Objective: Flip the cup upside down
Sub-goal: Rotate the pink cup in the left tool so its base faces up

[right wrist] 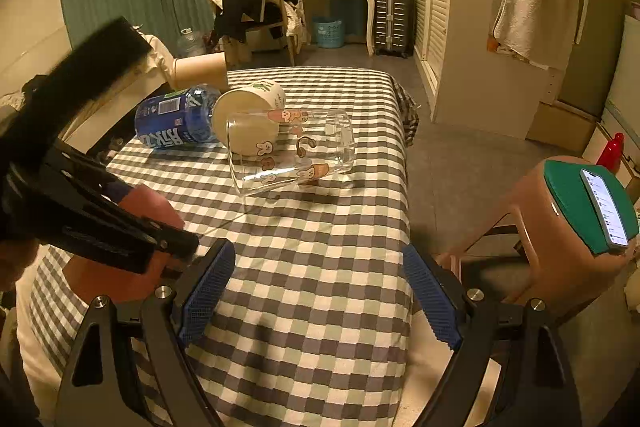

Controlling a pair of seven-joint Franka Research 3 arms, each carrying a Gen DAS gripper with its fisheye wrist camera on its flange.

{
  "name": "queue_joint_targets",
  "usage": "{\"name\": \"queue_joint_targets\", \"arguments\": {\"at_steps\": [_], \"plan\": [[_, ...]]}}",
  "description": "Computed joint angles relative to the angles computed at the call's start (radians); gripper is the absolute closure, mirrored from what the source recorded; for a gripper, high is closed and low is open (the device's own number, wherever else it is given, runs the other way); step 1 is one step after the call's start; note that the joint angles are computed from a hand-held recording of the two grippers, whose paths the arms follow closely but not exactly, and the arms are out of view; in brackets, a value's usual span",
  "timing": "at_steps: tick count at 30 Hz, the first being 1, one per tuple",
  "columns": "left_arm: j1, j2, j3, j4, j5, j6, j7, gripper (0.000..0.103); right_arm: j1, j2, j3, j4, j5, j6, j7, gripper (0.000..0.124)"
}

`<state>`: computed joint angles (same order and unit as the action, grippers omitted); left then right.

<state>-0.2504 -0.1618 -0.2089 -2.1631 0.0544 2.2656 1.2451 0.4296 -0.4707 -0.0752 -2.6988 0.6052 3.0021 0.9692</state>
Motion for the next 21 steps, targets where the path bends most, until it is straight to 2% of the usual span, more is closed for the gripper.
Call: {"name": "queue_joint_targets", "arguments": {"at_steps": [5, 7, 10, 14, 18, 21], "plan": [[0.019, -0.042, -0.011, -0.042, 0.093, 0.105, -0.088, 0.046, -0.007, -0.010, 0.021, -0.009, -0.015, 0.012, 0.018, 0.038], [0.035, -0.069, -0.032, -0.078, 0.195, 0.158, -0.176, 0.046, -0.010, -0.013, 0.026, -0.013, -0.025, 0.015, 0.027, 0.038], [0.077, -0.133, -0.077, -0.154, 0.416, 0.275, -0.351, 0.047, -0.021, -0.015, 0.038, -0.018, -0.045, 0.019, 0.050, 0.038], [0.135, -0.177, -0.134, -0.226, 0.640, 0.363, -0.587, 0.047, -0.029, -0.010, 0.044, -0.018, -0.067, 0.028, 0.075, 0.038], [0.135, -0.190, -0.124, -0.270, 0.697, 0.398, -0.701, 0.047, -0.040, -0.011, 0.058, -0.020, -0.096, 0.033, 0.100, 0.038], [0.123, -0.199, -0.100, -0.284, 0.679, 0.418, -0.716, 0.047, -0.039, -0.008, 0.061, -0.021, -0.113, 0.029, 0.110, 0.038]]}}
